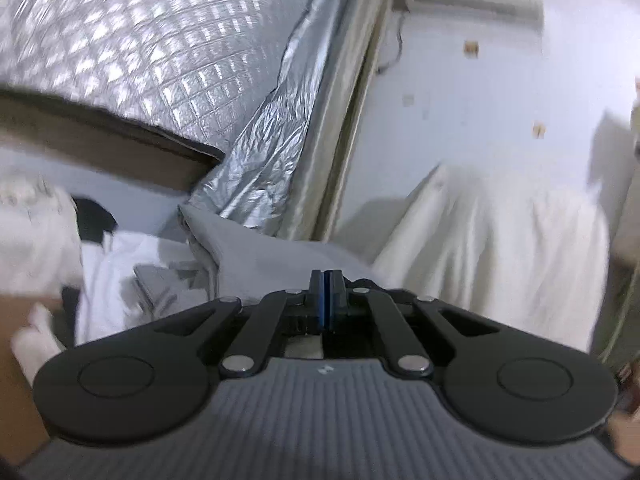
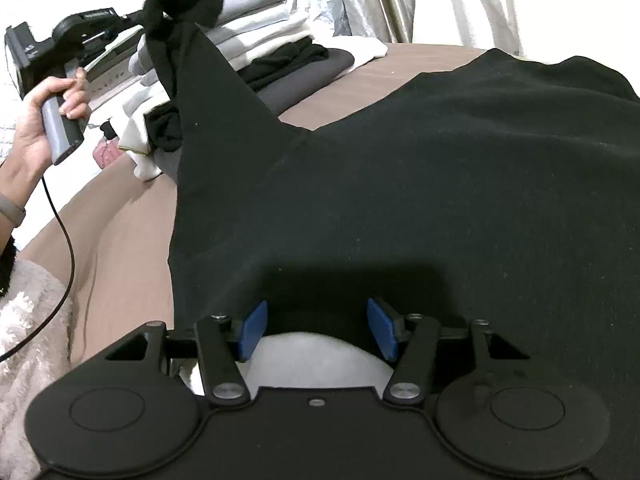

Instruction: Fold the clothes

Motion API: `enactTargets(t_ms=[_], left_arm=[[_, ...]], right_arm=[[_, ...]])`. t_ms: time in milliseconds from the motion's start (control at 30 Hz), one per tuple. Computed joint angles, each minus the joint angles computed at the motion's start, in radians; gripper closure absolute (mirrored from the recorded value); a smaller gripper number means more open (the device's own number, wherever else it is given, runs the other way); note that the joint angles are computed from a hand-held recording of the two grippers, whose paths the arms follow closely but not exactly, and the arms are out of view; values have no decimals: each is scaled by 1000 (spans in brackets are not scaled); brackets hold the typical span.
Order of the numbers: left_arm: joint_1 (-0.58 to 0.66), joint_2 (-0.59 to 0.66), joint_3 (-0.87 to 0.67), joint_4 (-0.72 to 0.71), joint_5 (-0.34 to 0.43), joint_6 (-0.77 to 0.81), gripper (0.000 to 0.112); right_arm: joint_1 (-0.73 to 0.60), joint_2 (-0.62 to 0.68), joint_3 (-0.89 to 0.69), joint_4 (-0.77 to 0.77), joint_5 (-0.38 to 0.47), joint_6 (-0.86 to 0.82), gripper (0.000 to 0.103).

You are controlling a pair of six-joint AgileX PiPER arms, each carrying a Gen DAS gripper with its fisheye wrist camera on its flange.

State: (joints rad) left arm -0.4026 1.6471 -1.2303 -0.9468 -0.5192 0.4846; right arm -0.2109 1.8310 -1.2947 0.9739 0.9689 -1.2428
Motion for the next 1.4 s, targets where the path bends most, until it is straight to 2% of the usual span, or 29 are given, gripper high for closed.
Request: enactTargets(t_ms=[67, 133, 167, 267, 333, 367, 433, 467, 533, 567, 600, 633, 700, 767, 800, 833, 900, 933, 967, 1000, 1033, 1067, 1100, 1133, 1200, 1267, 1300, 1333, 1400], left_arm=[[10, -15, 28, 141, 19, -200, 111], [10, -31, 43, 331, 88, -387, 110], [1, -26, 24, 416, 145, -434, 110], [-66, 13, -33, 512, 246, -416, 110], [-112, 35, -74, 626, 328, -552, 110], [-133, 38, -83, 723, 348, -652, 110], [-194, 25, -94, 923, 407, -746, 110], [-227, 19, -91, 1022, 410, -804, 110], [-282, 20, -42, 1194, 316, -999, 109], [-296, 40, -44, 1256, 298, -1099, 106], [-312, 63, -69, 1301, 321, -1195, 106], [-326, 99, -116, 1333, 383, -1251, 105], [-369, 214, -259, 1342, 583, -1244, 104], [-389, 308, -389, 1218, 783, -1126, 104], [-385, 335, -428, 1169, 859, -1101, 104], [-379, 331, -432, 1161, 895, -1115, 104], [-361, 274, -356, 1263, 859, -1260, 94], [-354, 238, -322, 1363, 861, -1360, 75], [-345, 215, -308, 1463, 892, -1458, 50], [-345, 197, -303, 1563, 959, -1558, 44], [-357, 198, -316, 1650, 1058, -1632, 42], [-368, 210, -336, 1697, 1155, -1666, 42], [-363, 218, -345, 1704, 1215, -1661, 42], [-345, 227, -350, 1671, 1236, -1637, 44], [-274, 238, -356, 1503, 1182, -1553, 44], [-216, 243, -358, 1308, 1122, -1438, 46], [-193, 248, -355, 1216, 1093, -1386, 49], [-182, 248, -349, 1165, 1067, -1350, 56], [-188, 209, -304, 1182, 1032, -1296, 57]], right_arm=[[3, 0, -1, -4, -2, 0, 40], [0, 2, -8, -8, 5, 8, 40], [0, 2, -9, -10, 7, 9, 38], [5, -7, 8, -11, -10, -12, 36], [13, -20, 14, -23, -24, -27, 36], [15, -29, 9, -35, -24, -21, 36], [4, -53, 7, -43, -29, 5, 36], [-13, -77, 24, -37, -40, 18, 36], [-57, -128, 69, -21, -57, 21, 36], [-77, -154, 91, -17, -65, 15, 36], [-92, -181, 114, -17, -77, -4, 36], [-108, -208, 136, -17, -87, -24, 35], [-134, -236, 154, -27, -77, -26, 33], [-137, -228, 132, -102, -36, 73, 32], [-132, -227, 132, -137, -26, 121, 32], [-127, -232, 137, -168, -21, 157, 32], [-129, -261, 169, -187, -16, 158, 32], [-138, -277, 186, -184, -8, 146, 32], [-153, -292, 201, -172, 6, 130, 32], [-173, -298, 209, -157, 26, 122, 32], [-196, -300, 209, -144, 50, 123, 32], [-217, -299, 208, -129, 73, 129, 32], [-236, -298, 207, -111, 89, 136, 32], [-259, -298, 211, -91, 98, 137, 32], [-286, -298, 218, -46, 93, 109, 33], [-281, -322, 251, 24, 26, 18, 94], [-275, -353, 287, 84, -36, -62, 96], [-281, -378, 315, 173, -66, -162, 96], [-308, -384, 298, 284, -39, -258, 97]])
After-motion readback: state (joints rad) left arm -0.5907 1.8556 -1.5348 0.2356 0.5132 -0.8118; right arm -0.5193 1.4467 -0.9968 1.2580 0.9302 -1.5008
